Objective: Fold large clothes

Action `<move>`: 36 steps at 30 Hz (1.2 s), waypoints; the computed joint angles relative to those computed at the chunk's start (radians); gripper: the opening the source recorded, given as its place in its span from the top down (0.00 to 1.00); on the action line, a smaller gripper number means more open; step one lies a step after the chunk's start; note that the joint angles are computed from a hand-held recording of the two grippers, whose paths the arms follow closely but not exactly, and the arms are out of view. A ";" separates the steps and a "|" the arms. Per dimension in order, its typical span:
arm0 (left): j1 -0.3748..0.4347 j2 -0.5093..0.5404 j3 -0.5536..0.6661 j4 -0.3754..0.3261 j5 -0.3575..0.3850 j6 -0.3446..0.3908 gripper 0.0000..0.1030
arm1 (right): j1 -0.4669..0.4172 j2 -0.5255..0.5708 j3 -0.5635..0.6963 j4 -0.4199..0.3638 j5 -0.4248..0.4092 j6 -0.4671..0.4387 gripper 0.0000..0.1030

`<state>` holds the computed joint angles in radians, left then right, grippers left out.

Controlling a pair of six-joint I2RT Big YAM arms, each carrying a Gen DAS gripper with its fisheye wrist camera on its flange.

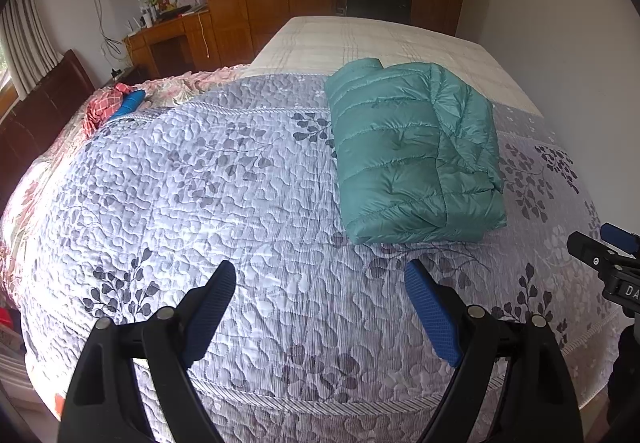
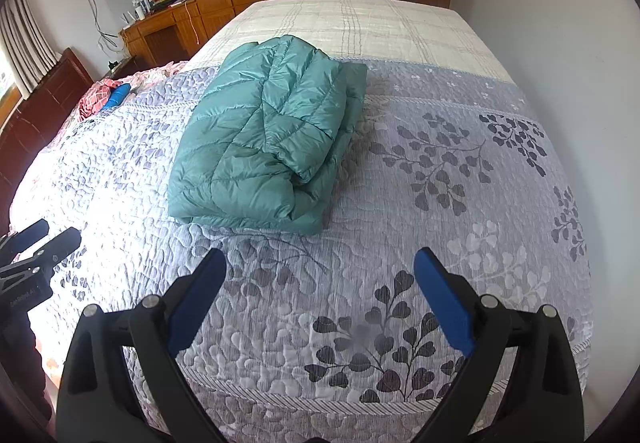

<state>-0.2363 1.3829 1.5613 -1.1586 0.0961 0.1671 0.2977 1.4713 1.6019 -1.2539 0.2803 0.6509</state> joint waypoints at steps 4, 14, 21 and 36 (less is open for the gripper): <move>-0.002 0.000 0.000 0.000 -0.002 -0.002 0.16 | -0.001 -0.001 -0.004 0.001 -0.004 0.001 0.08; -0.005 0.001 0.002 -0.002 -0.001 -0.008 0.16 | -0.003 -0.001 -0.003 0.002 -0.007 -0.003 0.08; -0.005 0.012 0.016 -0.018 0.004 -0.005 0.16 | -0.006 -0.003 -0.004 0.006 -0.014 -0.010 0.08; -0.004 0.022 0.023 -0.029 0.014 0.000 0.16 | -0.009 0.003 -0.002 0.002 -0.024 -0.015 0.08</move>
